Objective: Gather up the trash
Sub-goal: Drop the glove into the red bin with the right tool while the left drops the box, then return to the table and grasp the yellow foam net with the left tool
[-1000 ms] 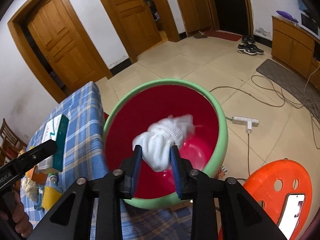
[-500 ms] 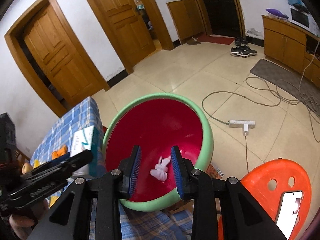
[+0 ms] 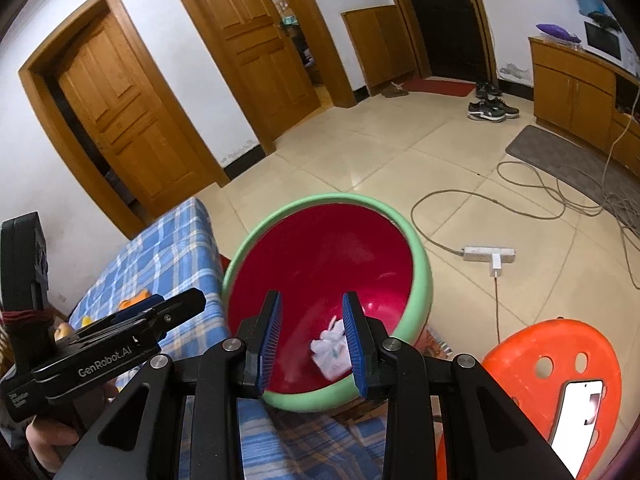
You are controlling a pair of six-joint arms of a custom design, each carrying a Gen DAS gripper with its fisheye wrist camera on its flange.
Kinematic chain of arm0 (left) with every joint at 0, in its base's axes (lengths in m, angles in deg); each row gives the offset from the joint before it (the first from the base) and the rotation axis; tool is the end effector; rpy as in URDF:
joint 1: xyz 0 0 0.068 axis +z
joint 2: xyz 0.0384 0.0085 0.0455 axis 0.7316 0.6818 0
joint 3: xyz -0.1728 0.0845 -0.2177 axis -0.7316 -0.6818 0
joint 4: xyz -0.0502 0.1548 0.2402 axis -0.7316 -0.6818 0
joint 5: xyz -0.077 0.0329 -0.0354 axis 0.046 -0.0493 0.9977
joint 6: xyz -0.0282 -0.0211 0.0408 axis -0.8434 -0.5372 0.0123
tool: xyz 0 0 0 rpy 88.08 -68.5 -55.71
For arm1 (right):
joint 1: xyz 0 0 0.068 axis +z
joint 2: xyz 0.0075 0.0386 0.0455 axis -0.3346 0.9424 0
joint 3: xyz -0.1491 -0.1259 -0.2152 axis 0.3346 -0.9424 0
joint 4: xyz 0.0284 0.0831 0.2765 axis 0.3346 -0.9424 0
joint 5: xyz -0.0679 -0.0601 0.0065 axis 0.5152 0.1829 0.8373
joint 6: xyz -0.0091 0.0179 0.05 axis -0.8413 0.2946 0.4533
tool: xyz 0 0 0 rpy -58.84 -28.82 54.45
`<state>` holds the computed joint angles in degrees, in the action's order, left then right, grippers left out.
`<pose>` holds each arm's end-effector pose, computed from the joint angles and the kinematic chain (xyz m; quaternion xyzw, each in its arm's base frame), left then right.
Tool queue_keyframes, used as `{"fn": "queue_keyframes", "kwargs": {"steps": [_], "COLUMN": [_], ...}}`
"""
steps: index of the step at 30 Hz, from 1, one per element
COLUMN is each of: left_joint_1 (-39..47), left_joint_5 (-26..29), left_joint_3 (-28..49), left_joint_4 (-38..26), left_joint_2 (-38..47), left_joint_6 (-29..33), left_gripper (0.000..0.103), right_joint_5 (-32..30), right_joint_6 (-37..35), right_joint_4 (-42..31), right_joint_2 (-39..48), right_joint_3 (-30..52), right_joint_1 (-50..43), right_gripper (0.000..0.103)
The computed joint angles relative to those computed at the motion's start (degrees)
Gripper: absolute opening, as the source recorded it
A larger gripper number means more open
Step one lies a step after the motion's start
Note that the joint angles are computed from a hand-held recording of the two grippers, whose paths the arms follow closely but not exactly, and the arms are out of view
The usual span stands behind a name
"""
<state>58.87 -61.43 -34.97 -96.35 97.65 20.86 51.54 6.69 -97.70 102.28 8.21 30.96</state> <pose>0.1686 0.0241 0.1804 -0.0209 0.9372 -0.1064 0.3315 0.1335 0.1452 0.1875 0.0057 0.9146 0.1823 0.3608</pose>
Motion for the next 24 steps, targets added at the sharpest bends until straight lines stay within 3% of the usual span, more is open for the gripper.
{"fn": "queue_keyframes", "kwargs": {"steps": [6, 14, 24], "left_joint_1": [10.2, 28.9, 50.7], "left_joint_5": [4.2, 11.5, 18.9], "left_joint_3": [0.4, 2.8, 6.5], "left_joint_4": [-7.6, -16.9, -21.2], "left_joint_2": [-5.8, -8.6, -2.2], "left_joint_6": [5.8, 18.6, 34.5], "left_gripper": [0.071, 0.071, 0.071], "right_joint_5": [3.1, 6.1, 7.5], "right_joint_6": [2.4, 4.3, 4.9], "right_joint_4": [-0.5, 0.0, 1.3], "right_joint_2": [1.1, 5.1, 11.6], "right_joint_3": [1.6, 4.7, 9.0], "right_joint_1": [6.3, 13.3, 19.0], "right_gripper": [0.038, 0.041, 0.054]}}
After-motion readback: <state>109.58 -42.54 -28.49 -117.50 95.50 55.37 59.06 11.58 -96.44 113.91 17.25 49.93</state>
